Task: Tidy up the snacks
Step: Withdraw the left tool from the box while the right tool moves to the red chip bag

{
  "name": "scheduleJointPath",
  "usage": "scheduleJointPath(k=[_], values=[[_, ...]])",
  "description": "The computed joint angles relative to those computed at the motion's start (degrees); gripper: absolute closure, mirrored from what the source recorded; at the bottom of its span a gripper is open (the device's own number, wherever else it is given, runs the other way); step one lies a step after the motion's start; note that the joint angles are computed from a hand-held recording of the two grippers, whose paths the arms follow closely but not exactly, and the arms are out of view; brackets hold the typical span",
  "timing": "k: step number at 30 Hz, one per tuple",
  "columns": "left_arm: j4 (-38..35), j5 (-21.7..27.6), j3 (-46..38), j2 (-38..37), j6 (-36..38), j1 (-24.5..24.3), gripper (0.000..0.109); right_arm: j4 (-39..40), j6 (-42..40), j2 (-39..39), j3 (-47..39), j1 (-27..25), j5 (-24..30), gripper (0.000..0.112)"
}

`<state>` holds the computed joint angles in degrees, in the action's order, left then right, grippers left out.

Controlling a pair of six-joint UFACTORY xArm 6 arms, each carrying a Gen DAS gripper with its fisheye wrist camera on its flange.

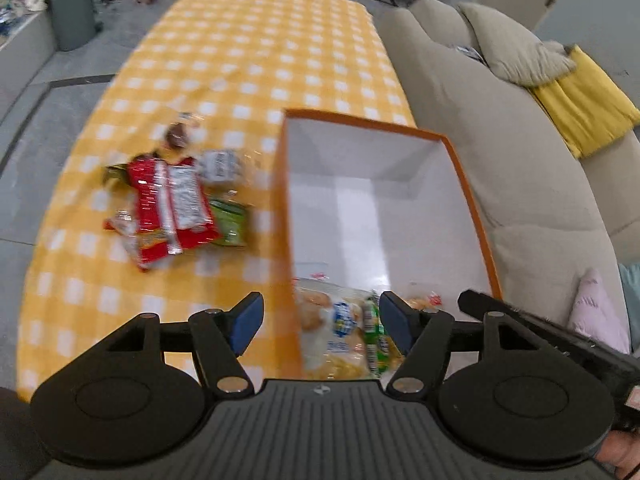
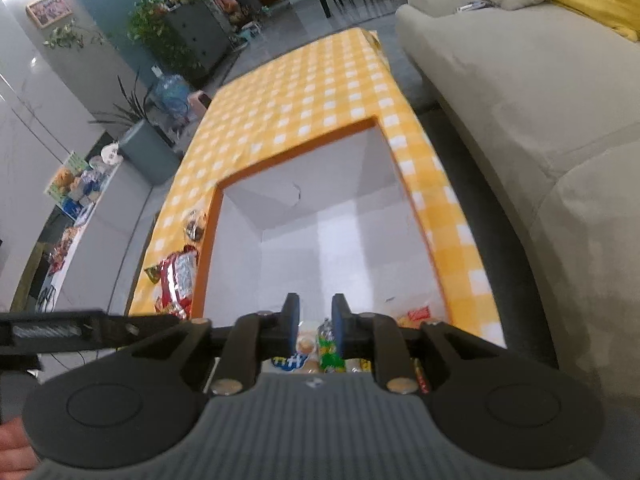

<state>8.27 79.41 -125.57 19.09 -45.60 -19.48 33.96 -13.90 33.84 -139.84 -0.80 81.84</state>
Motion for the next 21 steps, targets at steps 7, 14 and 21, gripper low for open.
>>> scheduleJointPath(k=[7,14,21], values=[[3.68,-2.68,13.58,-10.81,-2.37,1.93,0.031,-1.77,2.79,-3.94,5.72,2.47,-0.36,0.090],[6.06,-6.37,27.26,-20.56,-7.08,6.13,0.031,-3.41,1.67,-9.12,11.41,6.60,-2.17,0.055],[7.87,-5.32,35.22,-27.05,-8.98,10.48,0.030,-7.14,-1.78,-14.23,19.13,13.48,-6.86,0.019]])
